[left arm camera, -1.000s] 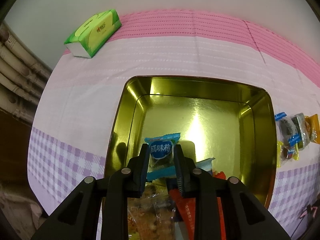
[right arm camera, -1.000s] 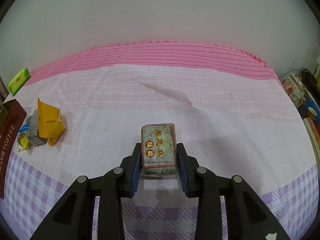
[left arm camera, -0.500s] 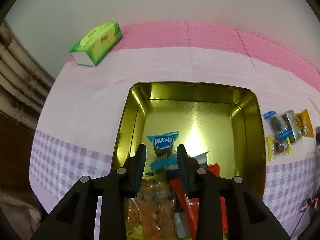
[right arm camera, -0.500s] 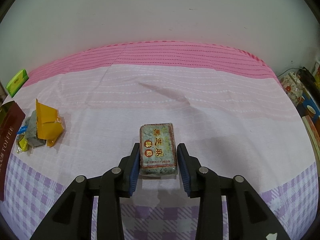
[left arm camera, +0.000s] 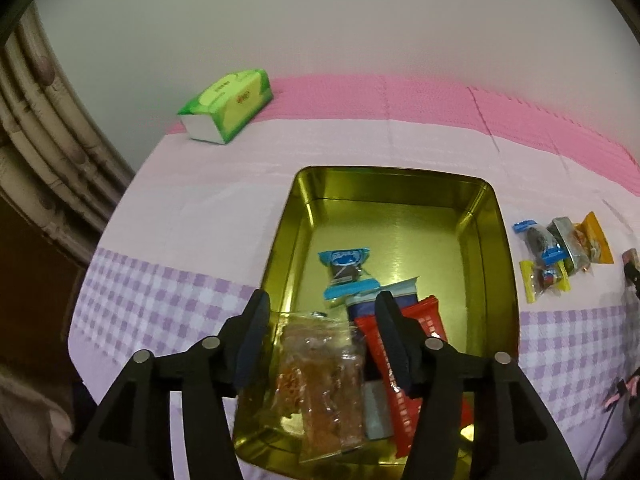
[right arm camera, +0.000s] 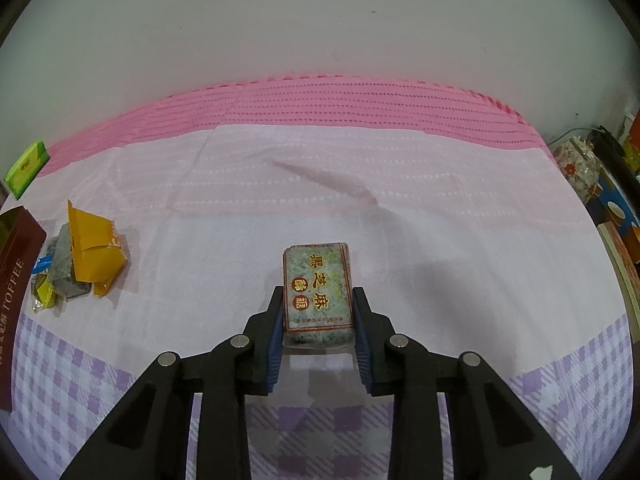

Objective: Organize snacks
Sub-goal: 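Carry the blue candy over the tin tray and release it with the left gripper, then lower the green-grey box into the tin tray and open the right gripper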

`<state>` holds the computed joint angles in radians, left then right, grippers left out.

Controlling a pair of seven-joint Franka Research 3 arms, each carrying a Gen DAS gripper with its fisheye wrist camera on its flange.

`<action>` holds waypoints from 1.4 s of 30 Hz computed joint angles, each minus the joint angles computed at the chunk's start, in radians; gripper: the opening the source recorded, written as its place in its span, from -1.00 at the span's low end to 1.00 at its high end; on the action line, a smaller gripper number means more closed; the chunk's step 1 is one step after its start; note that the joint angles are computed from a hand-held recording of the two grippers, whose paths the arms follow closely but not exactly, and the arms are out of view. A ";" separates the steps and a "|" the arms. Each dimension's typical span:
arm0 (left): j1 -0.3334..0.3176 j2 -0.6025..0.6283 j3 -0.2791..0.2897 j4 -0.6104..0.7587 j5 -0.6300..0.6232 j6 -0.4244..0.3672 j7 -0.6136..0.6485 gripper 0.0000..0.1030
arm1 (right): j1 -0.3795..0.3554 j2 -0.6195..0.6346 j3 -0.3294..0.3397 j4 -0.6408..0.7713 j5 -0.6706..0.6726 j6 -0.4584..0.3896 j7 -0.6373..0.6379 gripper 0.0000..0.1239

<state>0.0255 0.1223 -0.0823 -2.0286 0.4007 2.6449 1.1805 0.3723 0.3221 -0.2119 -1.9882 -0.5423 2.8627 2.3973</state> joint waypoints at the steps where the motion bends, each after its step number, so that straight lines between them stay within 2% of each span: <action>1: -0.001 -0.007 0.004 -0.010 0.013 0.008 -0.017 0.16 | 0.002 -0.002 -0.001 -0.001 0.000 -0.004 0.003 -0.56; 7: 0.009 -0.037 0.019 -0.068 0.078 0.092 -0.101 0.19 | 0.001 -0.024 0.010 -0.012 0.004 -0.041 0.025 -0.56; 12: 0.017 -0.042 0.027 -0.087 0.140 0.116 -0.160 0.35 | -0.001 -0.067 0.026 -0.031 -0.039 -0.055 0.072 -0.56; 17: 0.033 -0.048 0.023 -0.097 0.102 0.131 -0.139 0.38 | -0.023 -0.104 0.075 -0.029 -0.044 -0.045 0.076 -0.56; 23: 0.050 -0.062 0.032 -0.101 0.094 0.134 -0.159 0.45 | -0.016 -0.084 0.150 0.034 0.039 -0.019 -0.065 -0.56; 28: 0.072 -0.067 0.040 -0.101 0.051 0.127 -0.178 0.47 | 0.009 -0.005 0.231 0.150 0.203 -0.013 -0.294 -0.56; 32: 0.083 -0.065 0.050 -0.094 0.083 0.109 -0.234 0.47 | 0.036 0.071 0.284 0.260 0.311 -0.039 -0.448 -0.56; 36: 0.093 -0.060 0.049 -0.087 0.054 0.087 -0.240 0.47 | 0.081 0.149 0.293 0.370 0.381 -0.080 -0.545 -0.56; 42: 0.100 -0.055 0.048 -0.084 0.026 0.077 -0.231 0.47 | 0.144 0.256 0.260 0.519 0.469 -0.160 -0.620 -0.56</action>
